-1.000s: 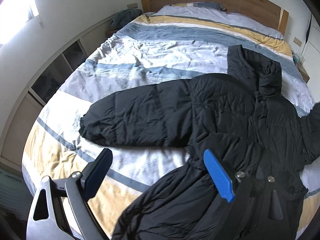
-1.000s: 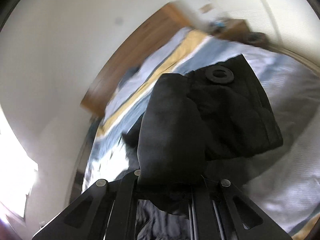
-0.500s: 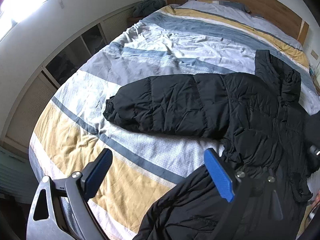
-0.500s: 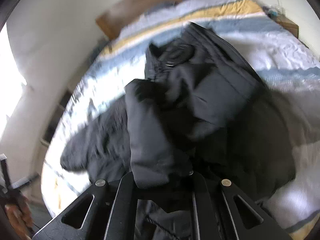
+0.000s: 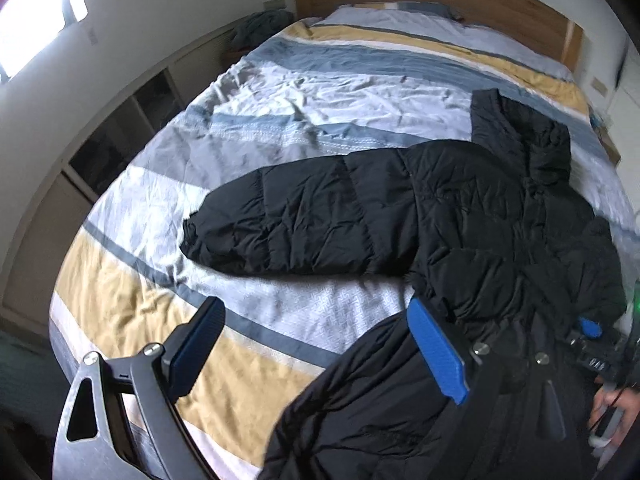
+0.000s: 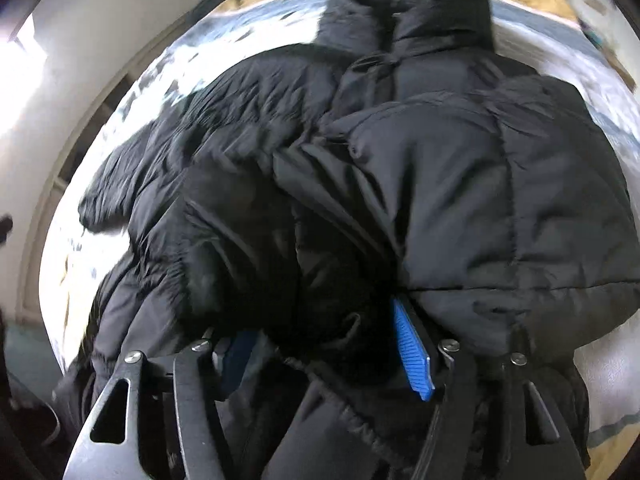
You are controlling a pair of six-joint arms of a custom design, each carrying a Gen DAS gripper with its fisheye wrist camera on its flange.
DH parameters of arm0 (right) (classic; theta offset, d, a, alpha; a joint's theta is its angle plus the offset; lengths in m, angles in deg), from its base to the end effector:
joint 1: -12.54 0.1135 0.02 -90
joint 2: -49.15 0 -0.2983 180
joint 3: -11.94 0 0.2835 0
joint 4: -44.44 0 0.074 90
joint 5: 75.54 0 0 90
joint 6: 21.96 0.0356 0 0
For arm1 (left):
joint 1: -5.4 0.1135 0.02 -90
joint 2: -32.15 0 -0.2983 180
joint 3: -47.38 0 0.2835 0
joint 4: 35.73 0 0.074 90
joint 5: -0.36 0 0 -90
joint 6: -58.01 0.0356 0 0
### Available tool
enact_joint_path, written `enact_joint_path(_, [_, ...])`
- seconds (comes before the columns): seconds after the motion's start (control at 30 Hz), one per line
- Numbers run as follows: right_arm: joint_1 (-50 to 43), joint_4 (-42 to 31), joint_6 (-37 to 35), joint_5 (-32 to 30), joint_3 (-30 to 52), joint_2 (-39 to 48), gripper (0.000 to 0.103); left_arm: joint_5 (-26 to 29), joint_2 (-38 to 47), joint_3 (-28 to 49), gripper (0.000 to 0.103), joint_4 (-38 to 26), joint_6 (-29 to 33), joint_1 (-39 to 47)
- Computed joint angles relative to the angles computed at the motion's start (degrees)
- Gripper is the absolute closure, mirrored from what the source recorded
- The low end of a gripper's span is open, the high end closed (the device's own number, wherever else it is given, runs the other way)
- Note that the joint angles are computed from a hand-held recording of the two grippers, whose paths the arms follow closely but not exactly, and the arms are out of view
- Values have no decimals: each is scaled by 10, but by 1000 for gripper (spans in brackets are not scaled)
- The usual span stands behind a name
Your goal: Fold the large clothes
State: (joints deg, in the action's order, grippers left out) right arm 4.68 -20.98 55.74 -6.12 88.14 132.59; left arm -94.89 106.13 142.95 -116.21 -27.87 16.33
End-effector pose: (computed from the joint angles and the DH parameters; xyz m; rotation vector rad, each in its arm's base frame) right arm 0.2980 -0.0285 0.2717 -0.1828 2.7481 0.4186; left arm 0.2525 0.0521 0.4108 -0.1881 2.6004 0.2135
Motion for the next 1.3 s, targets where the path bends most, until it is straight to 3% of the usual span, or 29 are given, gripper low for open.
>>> enact_joint_path(0.13, [8, -19, -19, -7, -1, -20, 36, 3, -21, -19, 10, 17, 31, 8])
enact_joint_path(0.23, [-19, -51, -41, -26, 20, -35, 36, -13, -31, -28, 10, 30, 18, -17])
enact_joint_path(0.43, [-123, -79, -81, -36, 100, -29, 36, -9, -6, -27, 10, 39, -91, -163])
enact_joint_path(0.6, [-193, -46, -110, 20, 136, 25, 36, -21, 64, -28, 10, 105, -190, -329])
enact_joint_path(0.77, [-211, -8, -127, 30, 160, 82, 36, -17, 163, -13, 10, 182, -234, -422])
enact_joint_path(1.0, [-200, 37, -107, 29, 162, 148, 36, -51, 262, -30, 10, 260, -234, -443])
enact_joint_path(1.13, [-197, 66, -113, 29, 130, 158, 36, -31, 243, -122, 9, 358, -217, -431])
enact_joint_path(1.3, [-206, 87, -137, 32, 105, 163, 35, 7, 223, -157, 8, 363, -178, -418])
